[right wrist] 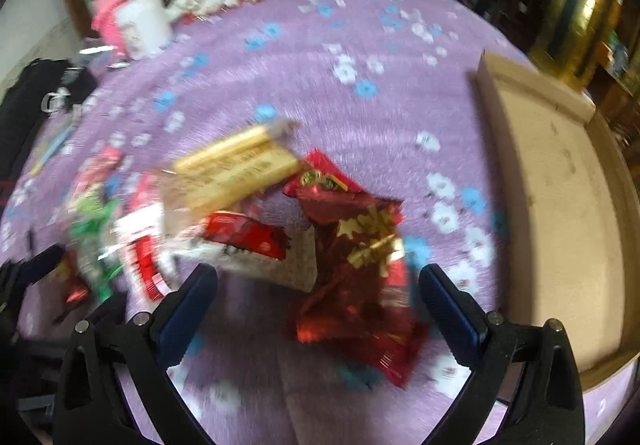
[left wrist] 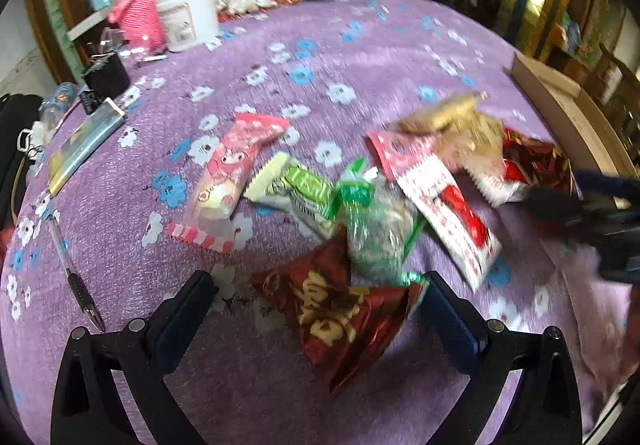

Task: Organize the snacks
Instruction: 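Grasp the brown-red candy packet with the left gripper while the right gripper grasps a small red candy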

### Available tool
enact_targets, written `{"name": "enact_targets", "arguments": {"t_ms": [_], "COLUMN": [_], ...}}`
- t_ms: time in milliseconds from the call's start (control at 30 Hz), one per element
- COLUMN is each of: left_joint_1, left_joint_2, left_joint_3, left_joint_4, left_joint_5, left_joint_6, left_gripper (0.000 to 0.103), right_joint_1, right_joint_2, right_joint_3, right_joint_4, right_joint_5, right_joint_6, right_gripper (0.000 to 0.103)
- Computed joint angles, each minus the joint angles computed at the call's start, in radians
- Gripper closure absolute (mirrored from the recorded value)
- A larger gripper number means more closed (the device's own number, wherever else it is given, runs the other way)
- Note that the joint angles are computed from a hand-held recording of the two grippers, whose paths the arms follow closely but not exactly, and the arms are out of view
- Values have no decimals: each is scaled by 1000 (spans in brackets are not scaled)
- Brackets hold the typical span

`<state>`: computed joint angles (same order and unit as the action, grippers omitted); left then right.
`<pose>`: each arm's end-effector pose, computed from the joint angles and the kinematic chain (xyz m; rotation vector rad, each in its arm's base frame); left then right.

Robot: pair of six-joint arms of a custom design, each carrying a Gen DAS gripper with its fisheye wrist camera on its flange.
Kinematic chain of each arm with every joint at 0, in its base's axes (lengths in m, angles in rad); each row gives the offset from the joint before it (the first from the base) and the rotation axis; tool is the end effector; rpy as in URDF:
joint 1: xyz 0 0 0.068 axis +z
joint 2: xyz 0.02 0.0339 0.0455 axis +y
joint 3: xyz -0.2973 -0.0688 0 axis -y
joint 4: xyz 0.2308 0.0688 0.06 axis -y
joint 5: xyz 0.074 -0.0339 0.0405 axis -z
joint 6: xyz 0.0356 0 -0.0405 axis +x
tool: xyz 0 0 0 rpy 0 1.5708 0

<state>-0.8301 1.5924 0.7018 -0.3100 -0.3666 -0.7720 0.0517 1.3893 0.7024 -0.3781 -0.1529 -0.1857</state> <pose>0.1829 -0.1811 0.1691 -0.0148 2.6267 -0.0143 0.2351 0.0176 0.2104 -0.3622 2.5985 0.1551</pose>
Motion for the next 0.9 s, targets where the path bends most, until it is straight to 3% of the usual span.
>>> {"name": "enact_targets", "arguments": {"t_ms": [67,233,367,433,567,667,733,800,900], "left_joint_1": [11,-11,-33,-35,-30,-24,-6,31,76], "left_joint_2": [-25,-250,-387,-406,-375,-363,-359,-362,-338], "left_joint_3": [11,-72,-107,-117,-122,-109,-96,-92,-73], "left_joint_4": [-48,-117,-185,-193,-163,-163,-169,-163,-153], "left_joint_5": [42,85,94,119,145,148,151,183,213], "left_joint_6": [38,42,24,27,47,74,103,132,176], "left_gripper": [1,1,15,22,36,36,36,36,36], "right_joint_1": [-95,-321,-365,-350,-228,-191,-157,-110,-45], "right_joint_2": [-54,-146,-221,-226,-240,-197,-191,-191,-194], "right_joint_3": [40,92,79,61,9,-18,-37,-50,-67], "right_joint_4": [-130,-436,-621,-678,-620,-585,-555,-529,-491], "right_joint_5": [-111,-307,-347,-368,-319,-303,-289,-271,-218], "right_joint_6": [-92,-305,-426,-433,-352,-327,-301,-267,-213], "right_gripper": [2,2,33,40,45,49,57,73,80]}}
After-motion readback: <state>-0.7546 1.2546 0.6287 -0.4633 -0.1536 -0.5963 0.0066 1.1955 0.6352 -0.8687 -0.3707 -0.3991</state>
